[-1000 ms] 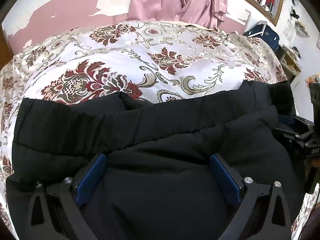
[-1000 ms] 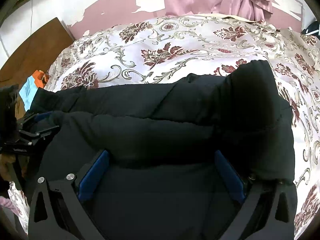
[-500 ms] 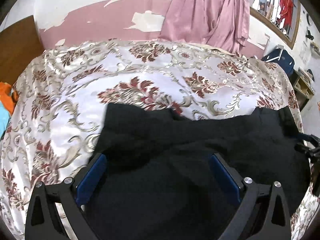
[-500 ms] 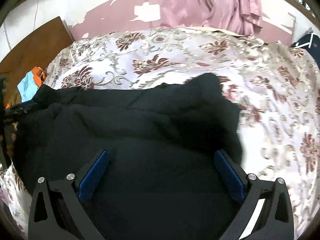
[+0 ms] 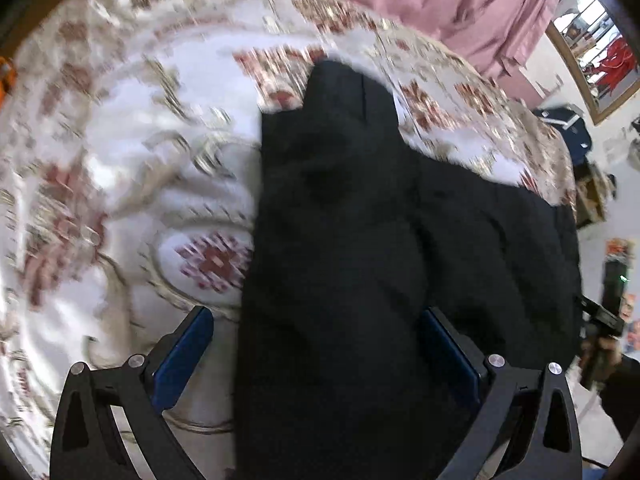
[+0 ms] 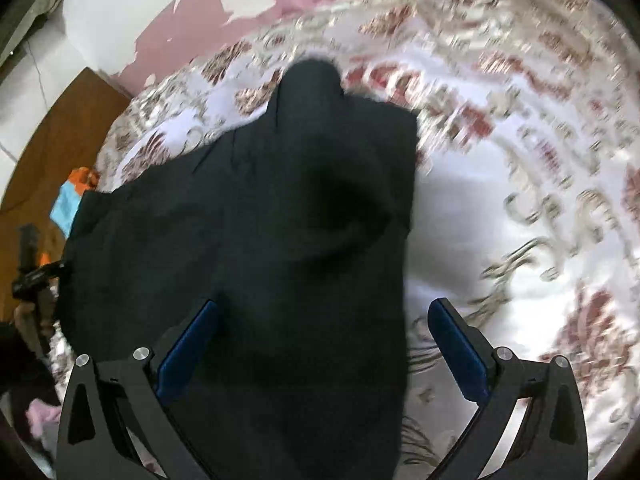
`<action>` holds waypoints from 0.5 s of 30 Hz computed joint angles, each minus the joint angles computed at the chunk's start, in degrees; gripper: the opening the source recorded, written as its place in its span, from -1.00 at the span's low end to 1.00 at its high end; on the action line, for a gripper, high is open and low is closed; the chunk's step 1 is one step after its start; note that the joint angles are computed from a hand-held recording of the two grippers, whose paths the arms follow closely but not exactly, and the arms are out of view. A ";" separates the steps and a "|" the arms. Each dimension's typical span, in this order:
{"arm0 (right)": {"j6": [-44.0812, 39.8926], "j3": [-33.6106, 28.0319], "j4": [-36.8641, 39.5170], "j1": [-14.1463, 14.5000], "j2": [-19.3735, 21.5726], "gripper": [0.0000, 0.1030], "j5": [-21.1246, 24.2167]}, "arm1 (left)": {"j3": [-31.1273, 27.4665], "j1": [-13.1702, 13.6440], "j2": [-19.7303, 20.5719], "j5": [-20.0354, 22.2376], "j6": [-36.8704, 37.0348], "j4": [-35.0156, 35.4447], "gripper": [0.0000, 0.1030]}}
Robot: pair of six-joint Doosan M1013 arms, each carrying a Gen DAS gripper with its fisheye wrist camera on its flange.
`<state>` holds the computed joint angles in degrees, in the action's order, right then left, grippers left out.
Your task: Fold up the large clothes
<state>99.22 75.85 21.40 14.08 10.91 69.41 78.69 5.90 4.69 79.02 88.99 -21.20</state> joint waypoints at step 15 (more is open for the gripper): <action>7.72 1.11 3.80 1.12 0.71 0.86 1.94 | -2.13 -2.74 2.06 5.50 -3.83 -0.88 0.38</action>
